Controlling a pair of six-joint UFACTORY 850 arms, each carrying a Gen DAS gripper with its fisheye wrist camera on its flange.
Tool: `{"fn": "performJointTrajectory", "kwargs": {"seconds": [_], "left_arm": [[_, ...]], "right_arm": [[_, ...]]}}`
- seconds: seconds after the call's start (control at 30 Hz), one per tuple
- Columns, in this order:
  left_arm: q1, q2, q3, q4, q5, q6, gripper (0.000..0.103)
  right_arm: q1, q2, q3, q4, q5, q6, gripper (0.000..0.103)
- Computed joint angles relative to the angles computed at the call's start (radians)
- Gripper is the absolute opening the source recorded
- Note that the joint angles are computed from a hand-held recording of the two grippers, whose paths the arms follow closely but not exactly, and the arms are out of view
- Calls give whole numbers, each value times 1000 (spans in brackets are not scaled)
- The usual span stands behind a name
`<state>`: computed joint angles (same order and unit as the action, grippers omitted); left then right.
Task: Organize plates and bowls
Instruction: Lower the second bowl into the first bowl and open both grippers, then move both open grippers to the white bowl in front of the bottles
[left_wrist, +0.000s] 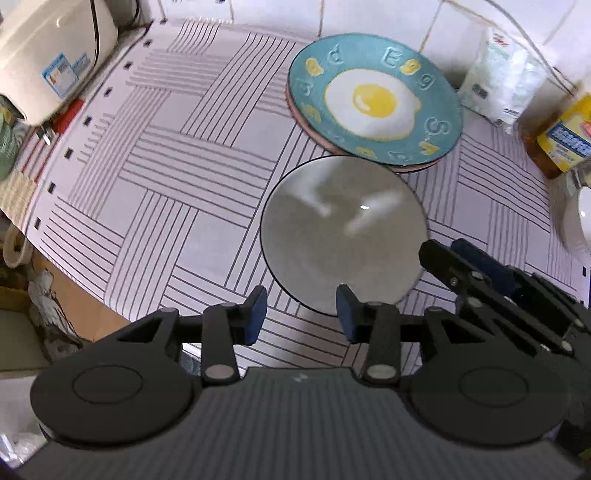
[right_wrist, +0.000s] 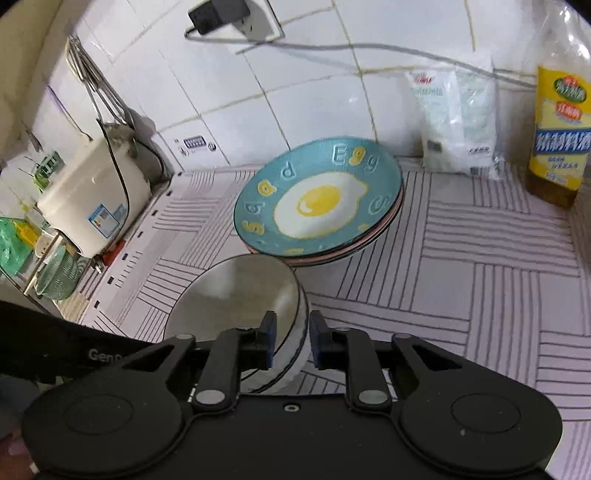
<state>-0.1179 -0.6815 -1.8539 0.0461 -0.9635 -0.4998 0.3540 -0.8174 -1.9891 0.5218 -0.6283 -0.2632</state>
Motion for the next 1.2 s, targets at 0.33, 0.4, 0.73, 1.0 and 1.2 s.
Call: {"fn": "performJointTrajectory", "kwargs": {"seconds": [0.33, 0.4, 0.73, 1.0, 1.2], "left_arm": [[-65, 38, 5, 18, 12, 51, 41], [-80, 38, -2, 19, 9, 61, 41], [-144, 20, -70, -10, 1, 164, 41], [-186, -35, -168, -36, 12, 240, 47], [-210, -117, -286, -63, 21, 316, 55]], "right_arm": [[-62, 140, 153, 84, 8, -125, 30], [-72, 174, 193, 71, 26, -140, 30], [-135, 355, 429, 43, 163, -257, 53], [-168, 428, 531, -35, 299, -292, 72], [-189, 427, 570, -11, 392, -321, 80]]}}
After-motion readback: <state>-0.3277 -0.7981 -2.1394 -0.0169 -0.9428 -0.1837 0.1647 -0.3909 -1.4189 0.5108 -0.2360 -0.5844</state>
